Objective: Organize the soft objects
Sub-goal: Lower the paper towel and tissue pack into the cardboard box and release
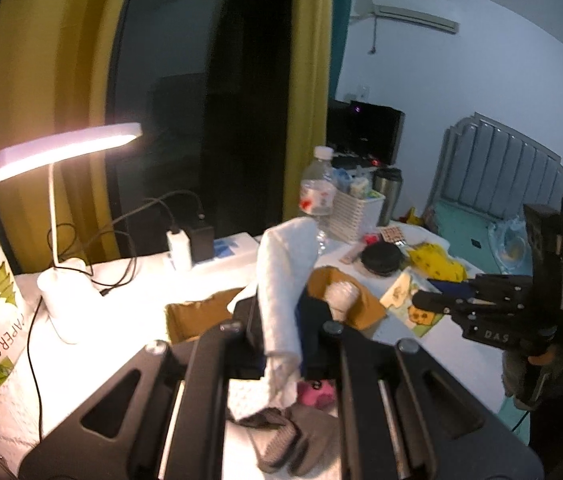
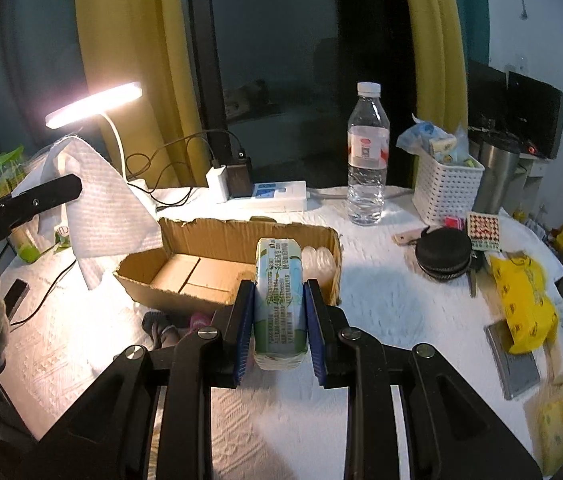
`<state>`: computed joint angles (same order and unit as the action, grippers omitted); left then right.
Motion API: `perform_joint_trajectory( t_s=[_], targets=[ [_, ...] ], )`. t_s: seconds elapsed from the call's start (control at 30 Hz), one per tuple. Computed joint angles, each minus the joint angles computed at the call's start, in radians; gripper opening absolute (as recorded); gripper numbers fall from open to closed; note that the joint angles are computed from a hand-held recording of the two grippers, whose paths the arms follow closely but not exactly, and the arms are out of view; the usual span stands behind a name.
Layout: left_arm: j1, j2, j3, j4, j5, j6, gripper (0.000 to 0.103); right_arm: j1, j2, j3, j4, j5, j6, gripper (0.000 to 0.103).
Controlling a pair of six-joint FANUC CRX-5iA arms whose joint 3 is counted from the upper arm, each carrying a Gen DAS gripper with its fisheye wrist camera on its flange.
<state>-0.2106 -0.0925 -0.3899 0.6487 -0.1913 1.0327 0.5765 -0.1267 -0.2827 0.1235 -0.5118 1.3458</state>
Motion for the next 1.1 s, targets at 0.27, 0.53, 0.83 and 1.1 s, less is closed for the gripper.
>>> perform_joint_trajectory(
  t_s=[0.27, 0.53, 0.83, 1.1],
  targets=[
    [-0.006, 0.045, -0.022, 0.199, 0.067, -0.153, 0.010, -0.010, 0.075, 0.082, -0.040, -0.003, 0.056, 0.027],
    [0.012, 0.117, 0.017, 0.176, 0.052, -0.116, 0.010, -0.030, 0.162, 0.180, -0.136, -0.039, 0.159, 0.027],
    [0.064, 0.220, 0.138, -0.121, -0.089, 0.172, 0.010, -0.042, 0.266, 0.259, -0.187, -0.094, 0.199, 0.027],
    [0.076, 0.279, 0.252, -0.350, -0.216, 0.397, 0.024, -0.011, 0.333, 0.239, -0.034, -0.122, 0.051, 0.027]
  ],
)
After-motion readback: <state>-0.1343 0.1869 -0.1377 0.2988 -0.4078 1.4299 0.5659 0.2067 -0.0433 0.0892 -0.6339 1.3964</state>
